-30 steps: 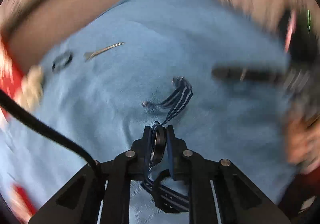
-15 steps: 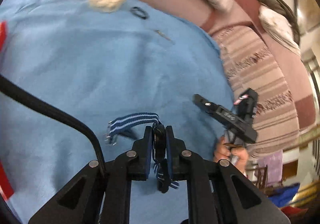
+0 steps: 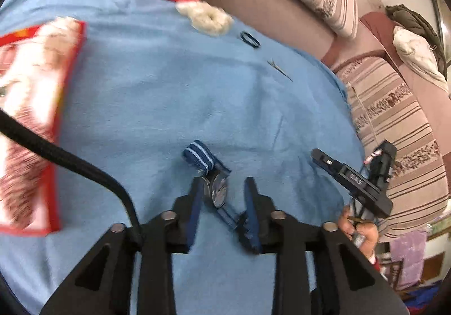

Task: Organize jewelry
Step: 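Grasp the watch face with right tool while left releases the strap, then carry the watch into the tray with the right tool and open it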

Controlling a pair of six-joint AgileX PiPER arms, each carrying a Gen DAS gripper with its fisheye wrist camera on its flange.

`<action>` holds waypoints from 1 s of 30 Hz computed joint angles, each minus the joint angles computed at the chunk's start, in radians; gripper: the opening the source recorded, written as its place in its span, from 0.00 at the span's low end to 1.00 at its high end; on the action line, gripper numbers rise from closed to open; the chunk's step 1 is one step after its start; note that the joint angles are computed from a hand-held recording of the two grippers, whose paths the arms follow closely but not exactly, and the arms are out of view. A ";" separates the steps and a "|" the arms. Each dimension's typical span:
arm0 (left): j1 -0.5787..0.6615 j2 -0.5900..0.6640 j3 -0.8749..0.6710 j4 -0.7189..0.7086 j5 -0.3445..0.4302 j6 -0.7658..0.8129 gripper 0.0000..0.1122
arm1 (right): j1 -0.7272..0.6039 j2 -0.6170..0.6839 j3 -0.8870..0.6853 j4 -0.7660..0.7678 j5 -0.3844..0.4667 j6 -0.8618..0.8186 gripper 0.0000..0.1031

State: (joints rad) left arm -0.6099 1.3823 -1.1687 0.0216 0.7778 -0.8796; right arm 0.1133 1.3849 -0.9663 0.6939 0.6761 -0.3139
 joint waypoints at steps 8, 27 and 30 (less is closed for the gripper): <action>-0.225 -0.251 0.171 0.282 0.219 -0.447 0.34 | 0.431 0.020 -0.078 -0.159 -0.009 0.207 0.50; -0.537 -0.479 0.378 0.484 0.377 -0.863 0.34 | 0.839 0.331 -0.438 -0.914 0.171 0.822 0.42; -0.561 -0.485 0.388 0.504 0.376 -0.894 0.34 | 0.851 0.325 -0.461 -0.931 0.182 0.853 0.42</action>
State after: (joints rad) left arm -1.1711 0.8975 -0.7808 0.5255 1.1542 -1.7740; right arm 0.9643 1.7095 -1.4269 -0.2367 0.8579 0.5395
